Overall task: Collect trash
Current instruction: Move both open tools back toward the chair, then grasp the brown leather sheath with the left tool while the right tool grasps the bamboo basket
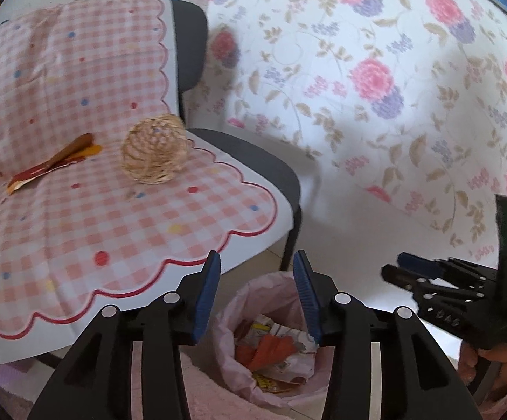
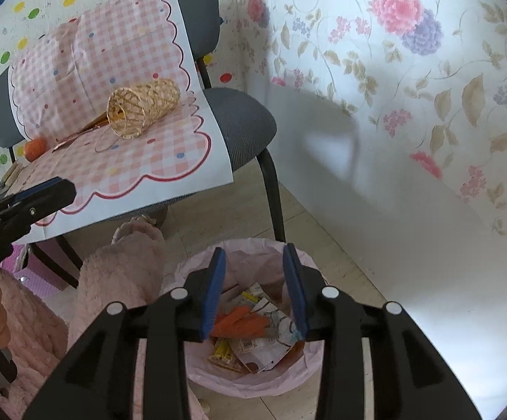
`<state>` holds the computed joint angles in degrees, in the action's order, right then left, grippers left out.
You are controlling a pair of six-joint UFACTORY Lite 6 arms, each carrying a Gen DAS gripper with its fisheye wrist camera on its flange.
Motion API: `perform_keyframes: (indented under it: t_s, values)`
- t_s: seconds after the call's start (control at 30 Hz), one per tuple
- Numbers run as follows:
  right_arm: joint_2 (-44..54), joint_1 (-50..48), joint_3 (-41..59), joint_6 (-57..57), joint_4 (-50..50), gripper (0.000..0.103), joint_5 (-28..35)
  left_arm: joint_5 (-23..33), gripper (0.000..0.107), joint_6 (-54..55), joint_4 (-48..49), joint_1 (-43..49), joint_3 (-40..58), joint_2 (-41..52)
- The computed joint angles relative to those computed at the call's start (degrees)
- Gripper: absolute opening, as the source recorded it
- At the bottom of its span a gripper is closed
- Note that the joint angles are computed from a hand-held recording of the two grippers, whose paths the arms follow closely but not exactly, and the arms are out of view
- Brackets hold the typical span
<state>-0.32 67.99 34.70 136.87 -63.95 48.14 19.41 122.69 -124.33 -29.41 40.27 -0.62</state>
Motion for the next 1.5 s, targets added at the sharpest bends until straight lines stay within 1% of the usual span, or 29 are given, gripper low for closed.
perform_keyframes:
  t_s: [0.1, 0.17, 0.37, 0.5, 0.6, 0.7, 0.83, 0.97, 1.1, 1.2, 1.27, 1.37, 1.43, 1.5]
  values:
    - [-0.23, 1.13, 1.5, -0.65, 0.36, 0.034, 1.72, 0.0, 0.045, -1.9, 2.53, 1.87, -1.38, -2.03]
    - [0.03, 1.46, 2.92, -1.59, 0.38, 0.034, 2.46, 0.03, 0.045, -4.84, 6.03, 3.52, -1.87, -3.33]
    - [1.34, 0.19, 7.63, -3.88, -3.66, 0.034, 2.89, 0.89, 0.045, -11.71, 14.64, 9.68, -2.55, -6.71]
    - [5.64, -3.1, 13.53, -6.94, -6.8, 0.034, 0.31, 2.67, 0.047, -15.07, 19.7, 16.53, -1.54, -6.77]
    - [9.79, -5.96, 18.79, -10.05, -8.75, 0.037, -2.54, 4.12, 0.049, -15.67, 21.09, 21.11, -0.26, -5.37]
    - [13.69, -8.24, 23.53, -12.49, -10.36, 0.038, -4.97, 5.33, 0.049, -17.12, 23.11, 25.71, 2.82, -2.22]
    - [19.31, -11.88, 30.78, -16.89, -11.55, 0.04, -8.54, 5.56, 0.049, -18.54, 24.59, 29.71, 7.66, 2.72]
    - [25.02, -15.99, 38.57, -21.3, -11.24, 0.043, -11.63, 5.44, 0.049, -22.69, 28.46, 32.12, 13.82, 8.16]
    - [28.93, -19.46, 44.1, -25.55, -9.78, 0.044, -14.6, 4.34, 0.049, -26.95, 32.65, 32.86, 21.62, 14.04]
    - [33.1, -21.58, 50.67, -31.54, -6.47, 0.046, -16.35, 3.46, 0.054, -30.91, 36.32, 32.92, 28.11, 18.88]
    - [36.02, -22.91, 55.72, -35.81, -4.3, 0.05, -16.95, 2.95, 0.054, -37.85, 43.2, 32.53, 35.22, 23.94]
    - [39.73, -24.63, 62.07, -40.38, -1.94, 0.053, -16.61, 3.1, 0.055, -46.81, 52.15, 31.9, 43.83, 29.89]
    - [42.89, -26.1, 66.9, -43.97, 0.25, 0.053, -16.07, 2.82, 0.056, -55.16, 60.57, 30.78, 51.61, 35.33]
    - [45.78, -27.88, 70.72, -47.88, 3.16, 0.053, -16.43, 3.57, 0.056, -61.4, 66.53, 30.17, 58.21, 40.01]
